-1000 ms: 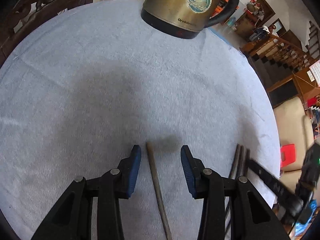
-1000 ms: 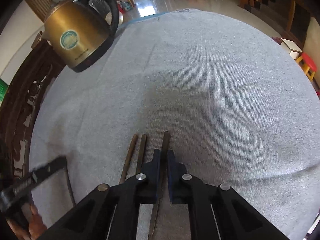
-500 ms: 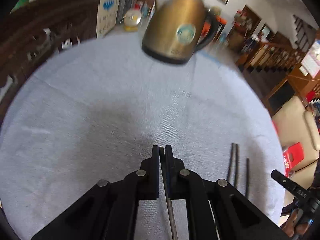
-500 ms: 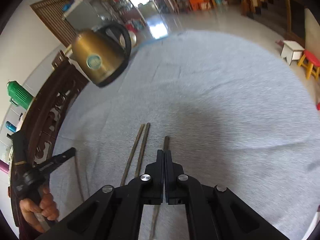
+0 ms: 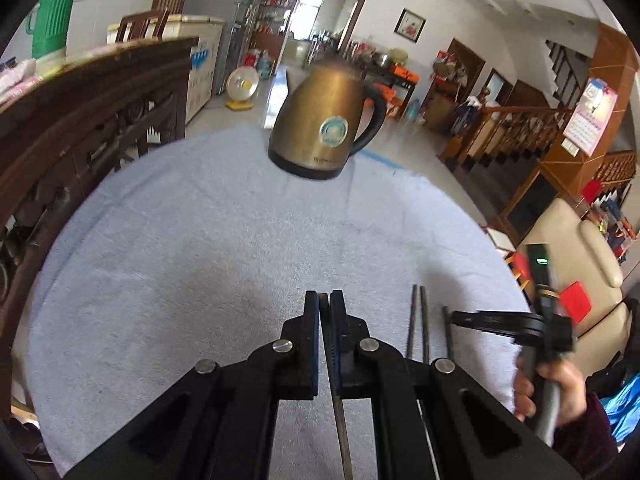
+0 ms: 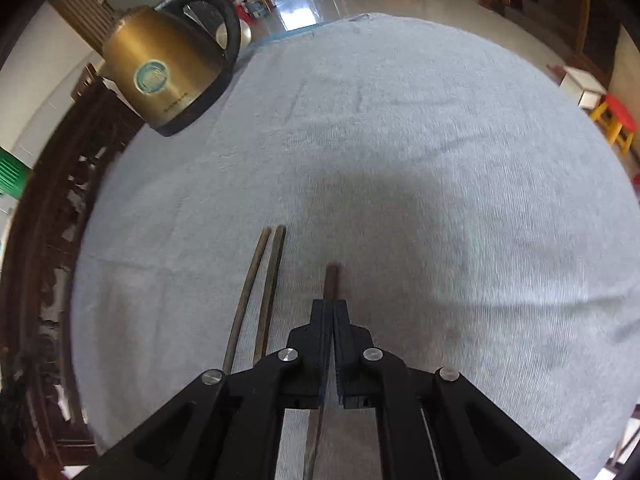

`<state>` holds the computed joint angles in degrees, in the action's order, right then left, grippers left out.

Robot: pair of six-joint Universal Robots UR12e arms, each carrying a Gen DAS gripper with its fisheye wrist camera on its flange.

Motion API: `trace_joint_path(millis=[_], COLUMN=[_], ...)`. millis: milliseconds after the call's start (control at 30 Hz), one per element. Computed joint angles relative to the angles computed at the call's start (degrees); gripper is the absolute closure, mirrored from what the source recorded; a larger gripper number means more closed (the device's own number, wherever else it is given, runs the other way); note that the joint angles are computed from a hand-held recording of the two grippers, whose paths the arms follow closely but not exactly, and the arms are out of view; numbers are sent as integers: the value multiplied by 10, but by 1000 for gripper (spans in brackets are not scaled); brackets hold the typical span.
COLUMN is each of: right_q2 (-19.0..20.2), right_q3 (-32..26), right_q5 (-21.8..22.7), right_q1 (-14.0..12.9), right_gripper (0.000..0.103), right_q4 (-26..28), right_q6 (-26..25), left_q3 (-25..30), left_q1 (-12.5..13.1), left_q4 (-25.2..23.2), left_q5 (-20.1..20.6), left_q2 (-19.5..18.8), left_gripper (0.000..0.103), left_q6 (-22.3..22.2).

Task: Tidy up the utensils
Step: 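Lift both held chopsticks off the cloth toward the cup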

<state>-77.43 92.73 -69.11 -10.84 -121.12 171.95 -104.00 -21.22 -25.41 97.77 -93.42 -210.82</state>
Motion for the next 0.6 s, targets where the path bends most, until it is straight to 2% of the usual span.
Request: trace_joint_path(millis=[33, 100, 167, 200, 267, 300, 433, 600], right_q2=[7, 12, 12, 11, 11, 12, 0, -50], right_q3=[-10, -18, -14, -11, -10, -11, 5, 66], right_q5=[-8, -19, -33, -44, -79, -101, -64, 1], right_q1=[5, 10, 16, 20, 30, 36, 20, -15], right_gripper=[84, 74, 73, 74, 91, 95, 96, 96], right_q4=[17, 28, 6, -5, -17, -21, -35, -119], right_q6=[1, 10, 8, 5, 3, -2, 5, 8], left_q3=[-4, -9, -14, -15, -18, -19, -26, -40], left_q1=[-2, -4, -7, -9, -12, -14, -25, -42], left_q4=[9, 23, 38, 45, 55, 59, 75, 103], left_q5=[6, 7, 13, 16, 21, 26, 49, 89], left_q2=[5, 11, 15, 17, 20, 20, 27, 44], left_gripper=[98, 98, 98, 98, 98, 98, 98, 98], left_q6=[3, 5, 8, 10, 14, 16, 22, 26])
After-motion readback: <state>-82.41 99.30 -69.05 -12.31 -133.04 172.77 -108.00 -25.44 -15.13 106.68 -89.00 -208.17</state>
